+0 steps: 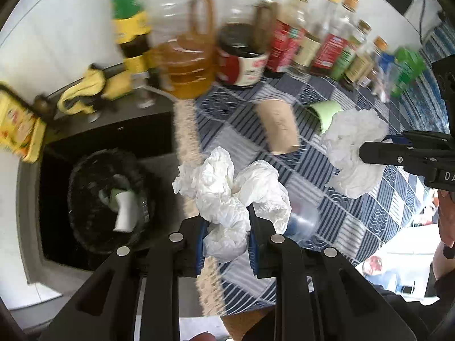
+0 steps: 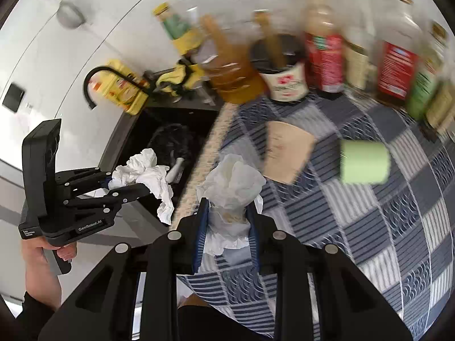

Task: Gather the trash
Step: 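Carry the tissues in both tools over the black-bagged bin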

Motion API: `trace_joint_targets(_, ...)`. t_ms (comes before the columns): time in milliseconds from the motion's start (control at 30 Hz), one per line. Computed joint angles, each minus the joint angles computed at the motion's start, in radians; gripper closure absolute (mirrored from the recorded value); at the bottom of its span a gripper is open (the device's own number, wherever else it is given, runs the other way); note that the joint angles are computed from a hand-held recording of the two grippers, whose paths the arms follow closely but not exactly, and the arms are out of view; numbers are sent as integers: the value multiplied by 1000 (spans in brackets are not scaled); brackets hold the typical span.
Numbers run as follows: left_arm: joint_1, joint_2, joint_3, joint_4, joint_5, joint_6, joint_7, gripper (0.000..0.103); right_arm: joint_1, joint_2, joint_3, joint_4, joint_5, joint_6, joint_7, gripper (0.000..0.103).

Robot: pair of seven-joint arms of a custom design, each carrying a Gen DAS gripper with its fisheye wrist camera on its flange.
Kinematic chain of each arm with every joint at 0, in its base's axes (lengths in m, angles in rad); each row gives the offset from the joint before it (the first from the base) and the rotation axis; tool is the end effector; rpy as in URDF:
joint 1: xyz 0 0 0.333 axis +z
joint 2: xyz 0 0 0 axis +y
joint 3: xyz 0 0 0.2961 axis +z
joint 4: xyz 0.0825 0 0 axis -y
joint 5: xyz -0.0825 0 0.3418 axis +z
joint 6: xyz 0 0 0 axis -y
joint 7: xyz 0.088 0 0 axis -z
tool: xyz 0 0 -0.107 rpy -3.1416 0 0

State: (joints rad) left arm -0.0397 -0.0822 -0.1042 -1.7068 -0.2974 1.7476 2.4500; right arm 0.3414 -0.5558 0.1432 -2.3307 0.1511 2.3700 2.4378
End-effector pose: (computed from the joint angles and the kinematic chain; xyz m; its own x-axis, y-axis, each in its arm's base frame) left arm 0.4952 -0.1005 0.6070 -0.8393 -0.5357 0.0928 -0.5373 0.7911 -0.2924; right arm 0.3476 0.1979 0.5977 -0.3177 -0.8234 -0.4702 -0.8174 0.4892 -0.3042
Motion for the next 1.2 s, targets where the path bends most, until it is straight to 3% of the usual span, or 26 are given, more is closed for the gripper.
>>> trace_joint_targets(333,106,104,52,128,13,4,-24,81,62,357,-16,298,64,62,-169,76)
trace_joint_targets(567,179,207,61,235,31,24,-48,81,70,630,-6,570,76,33,-252,76)
trace_joint_targets(933,265,442,33,483,48,14,-63,81,101,1052,-14,1089,26,-141,-248,75)
trace_joint_targets(1200,292,703,-6,802,90,-89,-67,81,119,1356,-36,1505,12,-311,-205,75)
